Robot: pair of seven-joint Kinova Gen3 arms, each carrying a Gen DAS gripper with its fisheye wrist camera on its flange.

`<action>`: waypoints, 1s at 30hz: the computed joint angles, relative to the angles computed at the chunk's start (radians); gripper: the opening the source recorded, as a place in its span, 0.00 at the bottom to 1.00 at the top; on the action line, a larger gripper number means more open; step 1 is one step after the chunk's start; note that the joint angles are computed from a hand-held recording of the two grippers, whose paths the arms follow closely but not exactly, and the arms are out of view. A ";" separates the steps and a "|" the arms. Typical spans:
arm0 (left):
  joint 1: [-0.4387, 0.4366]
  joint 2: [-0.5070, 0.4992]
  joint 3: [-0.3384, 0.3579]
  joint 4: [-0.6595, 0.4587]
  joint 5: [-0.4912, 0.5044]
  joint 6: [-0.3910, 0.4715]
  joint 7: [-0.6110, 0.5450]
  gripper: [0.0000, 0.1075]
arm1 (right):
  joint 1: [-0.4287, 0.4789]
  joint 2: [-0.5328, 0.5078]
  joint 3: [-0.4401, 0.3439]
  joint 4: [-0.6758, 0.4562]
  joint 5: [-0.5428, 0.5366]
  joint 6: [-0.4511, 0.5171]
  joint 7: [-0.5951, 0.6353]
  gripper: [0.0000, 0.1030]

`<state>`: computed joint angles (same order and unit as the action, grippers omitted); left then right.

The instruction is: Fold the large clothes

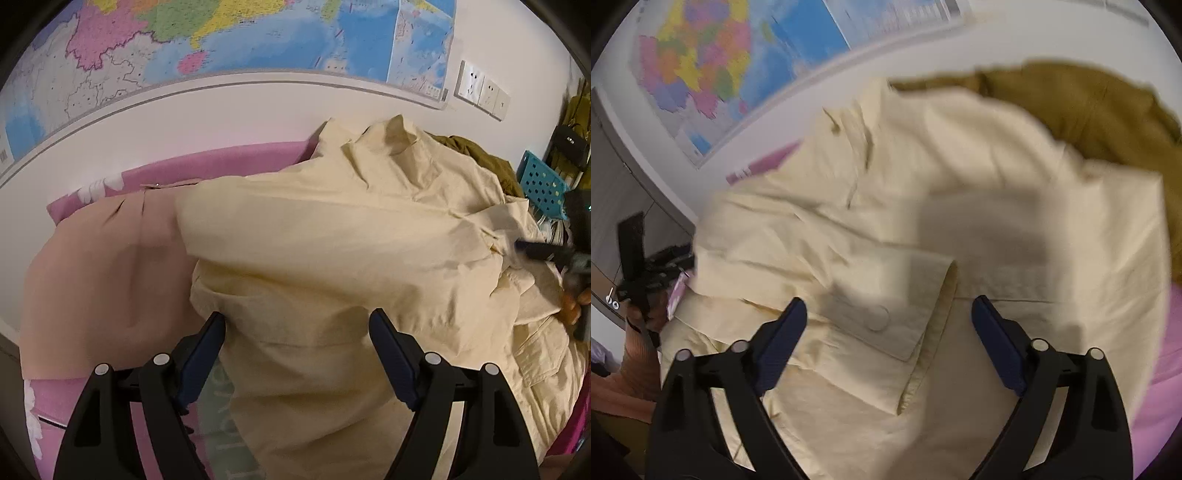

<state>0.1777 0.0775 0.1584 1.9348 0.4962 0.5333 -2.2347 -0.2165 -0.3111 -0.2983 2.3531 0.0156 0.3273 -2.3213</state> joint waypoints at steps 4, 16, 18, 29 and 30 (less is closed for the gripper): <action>0.055 0.012 -0.028 -0.008 -0.056 -0.018 0.074 0.72 | -0.070 0.039 0.068 0.034 -0.083 -0.094 0.083 0.16; 0.403 0.068 -0.306 -0.112 -0.073 0.023 0.027 0.71 | 0.214 -0.111 -0.101 -0.033 0.037 0.097 -0.016 0.16; 0.468 0.144 -0.370 -0.173 -0.154 0.068 0.108 0.68 | 0.216 -0.051 -0.112 -0.023 0.050 0.102 -0.056 0.22; 0.297 0.103 -0.203 -0.153 -0.180 0.070 0.158 0.69 | 0.229 -0.157 -0.343 -0.083 0.237 0.100 -0.211 0.37; 0.251 0.084 -0.173 -0.139 -0.139 0.073 0.125 0.69 | 0.235 -0.116 -0.369 -0.097 0.243 0.083 -0.192 0.38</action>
